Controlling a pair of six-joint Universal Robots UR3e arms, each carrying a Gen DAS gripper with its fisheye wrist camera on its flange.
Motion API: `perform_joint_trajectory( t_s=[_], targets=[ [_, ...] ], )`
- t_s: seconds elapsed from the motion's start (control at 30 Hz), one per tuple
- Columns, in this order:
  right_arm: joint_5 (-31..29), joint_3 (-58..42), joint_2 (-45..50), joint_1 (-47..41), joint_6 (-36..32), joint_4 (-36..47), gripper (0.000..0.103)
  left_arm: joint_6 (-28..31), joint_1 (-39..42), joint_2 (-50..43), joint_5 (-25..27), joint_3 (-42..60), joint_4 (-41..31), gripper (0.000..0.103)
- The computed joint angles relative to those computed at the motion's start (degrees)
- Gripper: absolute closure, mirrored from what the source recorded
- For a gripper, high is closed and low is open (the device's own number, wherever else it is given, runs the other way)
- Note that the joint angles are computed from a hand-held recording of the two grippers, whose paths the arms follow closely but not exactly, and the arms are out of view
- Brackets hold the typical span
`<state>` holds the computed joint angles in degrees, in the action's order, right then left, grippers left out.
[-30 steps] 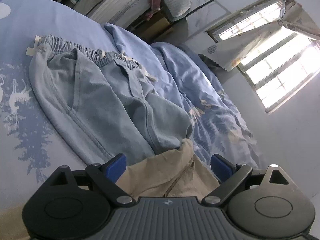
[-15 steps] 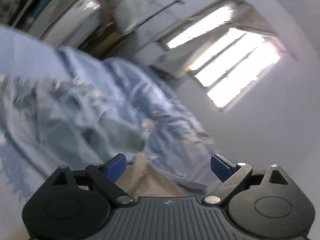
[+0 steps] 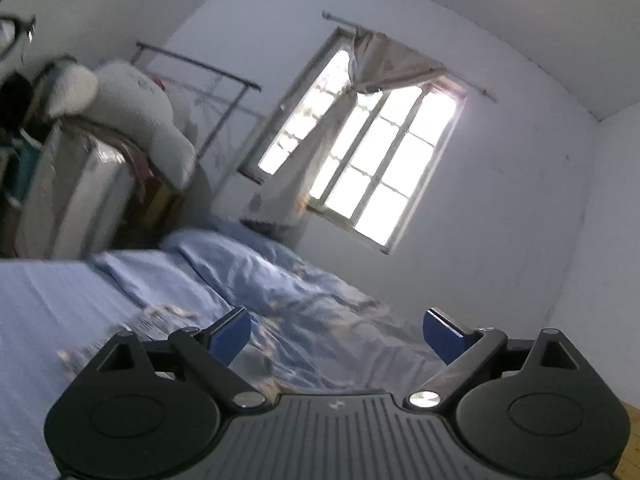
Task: Fold clothes
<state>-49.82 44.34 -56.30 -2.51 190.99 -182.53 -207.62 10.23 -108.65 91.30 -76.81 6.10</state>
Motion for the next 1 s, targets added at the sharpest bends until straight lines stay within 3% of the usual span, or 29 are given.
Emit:
perform_joint_trajectory(
  t_s=[0.2, 0.4, 0.7, 0.87, 1.0],
  targets=[
    [5.01, 7.93, -7.84, -5.44, 8.98, -4.99, 0.048, 2.58, -0.83, 7.47, 5.26, -3.32, -3.42, 0.007],
    [8.72, 6.1, -9.04, -9.05, 17.85, -9.3, 0.04, 4.19, -1.94, 10.81, 7.93, -3.4, -5.15, 0.006],
    [7.28, 7.17, -6.84, -7.38, 14.03, -6.24, 0.024, 5.34, -2.61, 11.94, 9.22, -7.31, -6.01, 0.006],
    [2.55, 6.72, -0.05, -2.35, 7.68, -2.14, 0.024, 3.78, -3.08, 9.75, 8.35, -12.28, -6.24, 0.006],
    [0.42, 6.52, 8.19, 0.76, 7.23, -5.02, 0.023, 3.05, -3.01, 6.11, 6.39, -14.8, -6.95, 0.006]
  ],
)
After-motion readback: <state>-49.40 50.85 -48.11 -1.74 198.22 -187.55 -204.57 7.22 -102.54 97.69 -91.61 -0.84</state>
